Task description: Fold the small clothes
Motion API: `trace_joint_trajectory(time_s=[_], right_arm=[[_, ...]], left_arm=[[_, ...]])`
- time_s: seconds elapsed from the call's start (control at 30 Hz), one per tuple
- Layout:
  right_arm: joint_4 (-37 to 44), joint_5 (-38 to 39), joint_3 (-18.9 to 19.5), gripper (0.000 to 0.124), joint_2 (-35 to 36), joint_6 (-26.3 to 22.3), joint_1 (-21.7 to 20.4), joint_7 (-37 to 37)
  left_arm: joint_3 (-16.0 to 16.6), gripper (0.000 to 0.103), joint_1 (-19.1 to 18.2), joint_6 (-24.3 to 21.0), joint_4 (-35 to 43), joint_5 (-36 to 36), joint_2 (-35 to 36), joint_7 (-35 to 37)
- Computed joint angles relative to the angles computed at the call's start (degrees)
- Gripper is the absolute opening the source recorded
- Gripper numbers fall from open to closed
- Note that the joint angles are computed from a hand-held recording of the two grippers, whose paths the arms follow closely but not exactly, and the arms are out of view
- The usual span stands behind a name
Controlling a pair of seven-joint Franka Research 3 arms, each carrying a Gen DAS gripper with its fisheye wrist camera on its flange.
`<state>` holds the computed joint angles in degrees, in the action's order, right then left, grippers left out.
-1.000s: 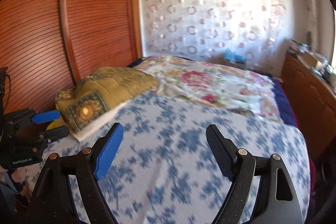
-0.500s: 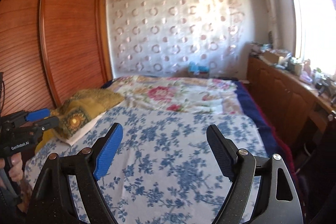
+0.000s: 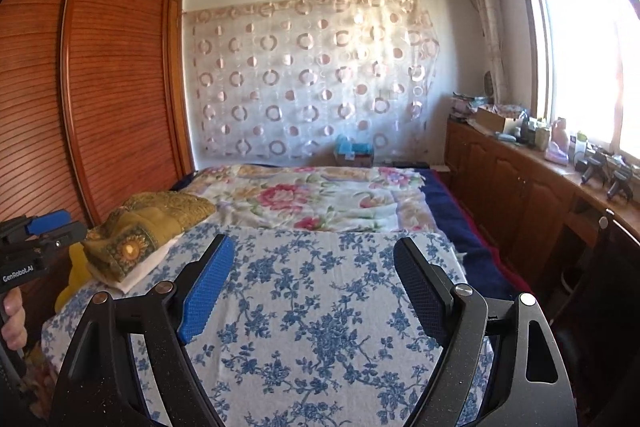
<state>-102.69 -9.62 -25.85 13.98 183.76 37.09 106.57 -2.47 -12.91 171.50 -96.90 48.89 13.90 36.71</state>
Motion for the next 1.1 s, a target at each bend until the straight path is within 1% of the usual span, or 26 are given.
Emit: trace_joint_trajectory(time_s=[0.03, 0.1, 0.2, 0.27, 0.4, 0.43, 0.53, 0.6, 0.67, 1.1], right_arm=[[0.0, 0.4, 1.0, 0.084, -0.1, 0.1, -0.9, -0.5], [0.2, 0.8, 1.8, 0.084, 0.1, 0.1, -1.6, -1.1], [0.2, 1.4, 2.0, 0.084, 0.1, 0.1, -1.7, -1.5], [0.2, 1.4, 1.4, 0.084, 0.2, 0.1, -1.2, -1.6], [0.2, 1.9, 1.6, 0.084, 0.2, 0.1, -1.3, -2.0], [0.2, 1.8, 1.0, 0.084, 0.2, 0.1, -0.7, -1.7], [0.2, 2.4, 2.1, 0.084, 0.1, 0.0, -1.6, -2.3], [0.4, 2.1, 1.0, 0.084, 0.5, 0.0, -0.5, -1.7], [0.4, 2.5, 2.3, 0.084, 0.4, 0.0, -1.6, -2.5], [0.5, 3.2, 1.8, 0.084, 0.5, 0.0, -1.2, -3.0]], left_arm=[[0.0, 0.052, 0.0, 0.1, -0.1, -0.1, -0.1, -0.1], [0.3, 0.052, -0.2, 0.0, -0.2, 0.6, -0.3, -0.8], [0.3, 0.052, -0.1, 0.1, -0.3, 1.0, -0.3, -1.3], [0.4, 0.052, -0.1, 0.2, -0.3, 1.5, -0.4, -1.6], [0.2, 0.053, 0.1, 0.4, -0.5, 1.4, -0.6, -1.6], [0.1, 0.053, 0.1, 0.4, -0.6, 1.3, -0.6, -1.5], [0.0, 0.053, 0.2, 0.3, -0.7, 1.4, -0.8, -1.5], [0.0, 0.053, 0.2, 0.3, -0.7, 1.4, -0.8, -1.6], [0.0, 0.053, 0.2, 0.3, -0.6, 1.6, -0.8, -1.7], [0.1, 0.053, -0.2, 0.2, -0.5, 3.2, -1.0, -3.5]])
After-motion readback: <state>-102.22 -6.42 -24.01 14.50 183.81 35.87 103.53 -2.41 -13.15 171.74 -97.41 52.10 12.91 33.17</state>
